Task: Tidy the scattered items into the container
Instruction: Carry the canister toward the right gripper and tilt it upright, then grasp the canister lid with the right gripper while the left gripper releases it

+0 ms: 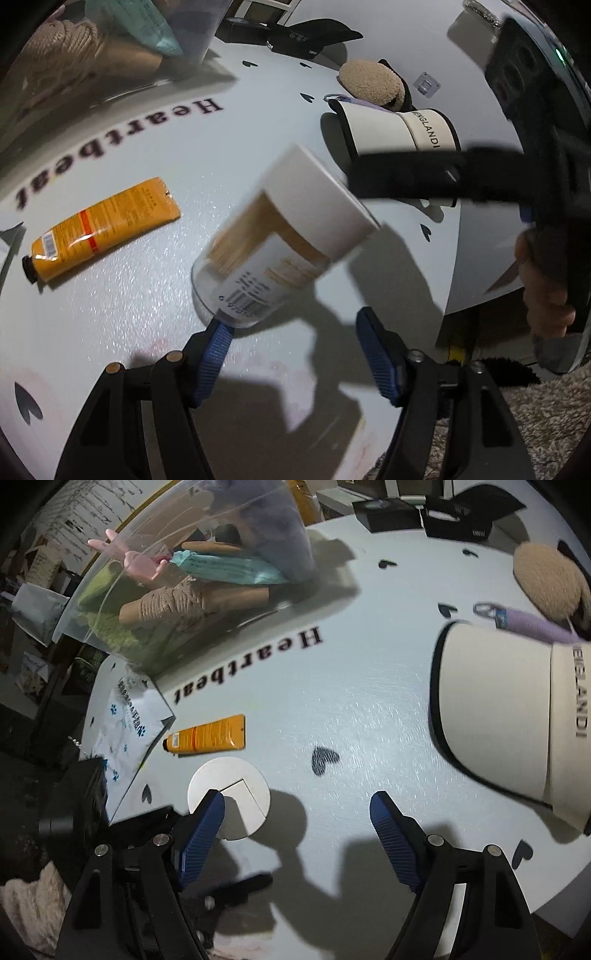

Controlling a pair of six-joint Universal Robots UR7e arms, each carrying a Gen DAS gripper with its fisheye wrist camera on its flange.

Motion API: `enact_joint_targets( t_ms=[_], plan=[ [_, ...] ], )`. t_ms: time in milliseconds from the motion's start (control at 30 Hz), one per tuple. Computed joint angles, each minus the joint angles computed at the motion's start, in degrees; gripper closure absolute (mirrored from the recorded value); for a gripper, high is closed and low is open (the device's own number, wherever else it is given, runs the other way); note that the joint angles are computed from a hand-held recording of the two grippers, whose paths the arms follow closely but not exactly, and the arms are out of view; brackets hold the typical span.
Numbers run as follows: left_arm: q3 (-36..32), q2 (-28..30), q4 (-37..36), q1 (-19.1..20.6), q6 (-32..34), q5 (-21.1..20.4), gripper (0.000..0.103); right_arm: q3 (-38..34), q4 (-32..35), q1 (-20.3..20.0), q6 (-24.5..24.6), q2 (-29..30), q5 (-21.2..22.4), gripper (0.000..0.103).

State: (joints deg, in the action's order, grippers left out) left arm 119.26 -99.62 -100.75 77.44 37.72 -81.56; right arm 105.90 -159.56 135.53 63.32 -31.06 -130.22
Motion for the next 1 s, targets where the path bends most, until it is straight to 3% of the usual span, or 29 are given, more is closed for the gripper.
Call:
enact_joint_targets(
  t_ms=[400,567,733,800,1000],
  plan=[
    [0.53,-4.79,-5.06,2.99,2.84,4.91,0.034,-6.6,3.85,0.24,-5.82,4.09,2.91,0.021],
    [8.77,-12.56,-22.83,0.77,11.8,8.28,0.034,-6.78,4.14,0.08,-6.34,4.07,3.17,0.021],
    [13.24,-16.1,-29.35,-0.77,19.33,6.94,0.034,-7.28,5.07,0.04,-6.7,4.17,3.02,0.021],
    [14.41,-16.38,-30.79,-1.0,20.83,6.72,0.043,-7.42,5.63,0.0,-6.7,4.12,3.01,0.021],
    [17.29,-14.88,-35.73,-1.71,21.28,8.25,0.055,-8.26,7.66,0.15,-6.62,4.15,2.79,0.021]
  ],
)
